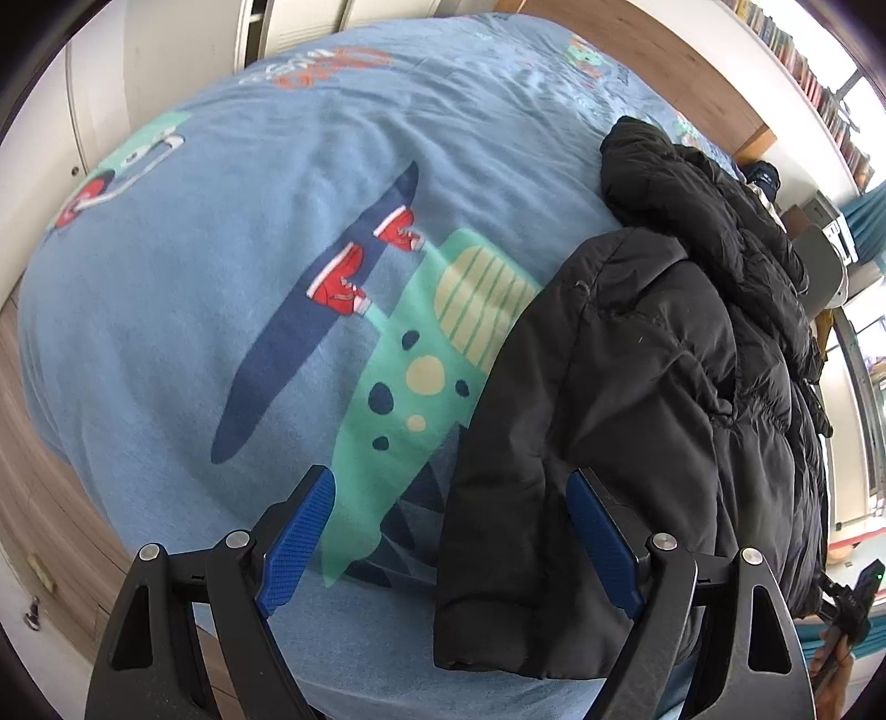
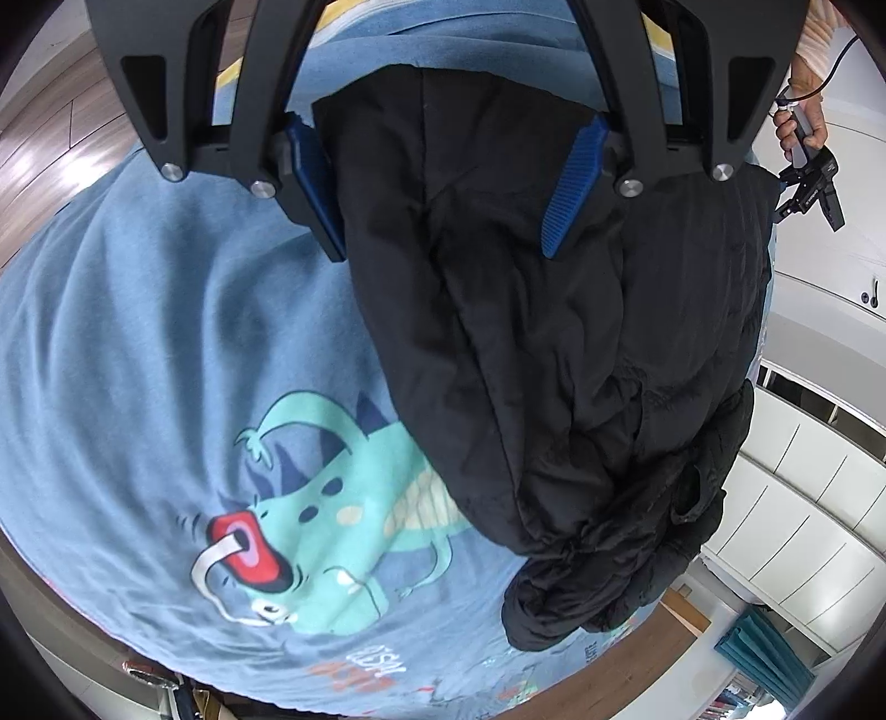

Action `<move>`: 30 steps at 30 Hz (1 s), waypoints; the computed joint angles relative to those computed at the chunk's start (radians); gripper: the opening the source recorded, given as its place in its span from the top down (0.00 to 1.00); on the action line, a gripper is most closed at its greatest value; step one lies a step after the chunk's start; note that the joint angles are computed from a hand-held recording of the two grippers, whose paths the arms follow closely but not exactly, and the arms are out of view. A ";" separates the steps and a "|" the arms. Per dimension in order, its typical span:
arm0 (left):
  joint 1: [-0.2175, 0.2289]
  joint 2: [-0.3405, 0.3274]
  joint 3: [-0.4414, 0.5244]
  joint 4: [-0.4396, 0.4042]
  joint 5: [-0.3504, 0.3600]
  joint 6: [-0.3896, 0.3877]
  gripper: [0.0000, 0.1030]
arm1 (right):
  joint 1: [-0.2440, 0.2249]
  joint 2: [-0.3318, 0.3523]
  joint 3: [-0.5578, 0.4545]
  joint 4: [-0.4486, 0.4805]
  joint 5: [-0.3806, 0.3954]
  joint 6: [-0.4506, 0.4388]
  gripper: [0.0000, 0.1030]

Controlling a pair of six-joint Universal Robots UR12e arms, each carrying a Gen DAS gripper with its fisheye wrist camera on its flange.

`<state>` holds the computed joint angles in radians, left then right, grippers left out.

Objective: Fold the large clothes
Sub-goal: 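Grasp the coat hem with both grippers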

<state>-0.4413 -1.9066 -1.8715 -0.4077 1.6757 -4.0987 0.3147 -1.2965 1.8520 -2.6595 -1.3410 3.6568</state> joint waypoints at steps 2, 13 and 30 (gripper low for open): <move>0.004 -0.005 -0.004 0.016 -0.028 0.010 0.18 | 0.001 0.007 -0.003 0.001 0.010 0.004 0.32; 0.010 -0.054 0.011 0.126 -0.199 0.045 0.18 | 0.000 0.024 -0.021 0.020 0.058 -0.001 0.32; 0.003 -0.059 -0.007 0.213 -0.251 -0.018 0.52 | -0.013 0.024 0.023 -0.071 0.158 0.034 0.46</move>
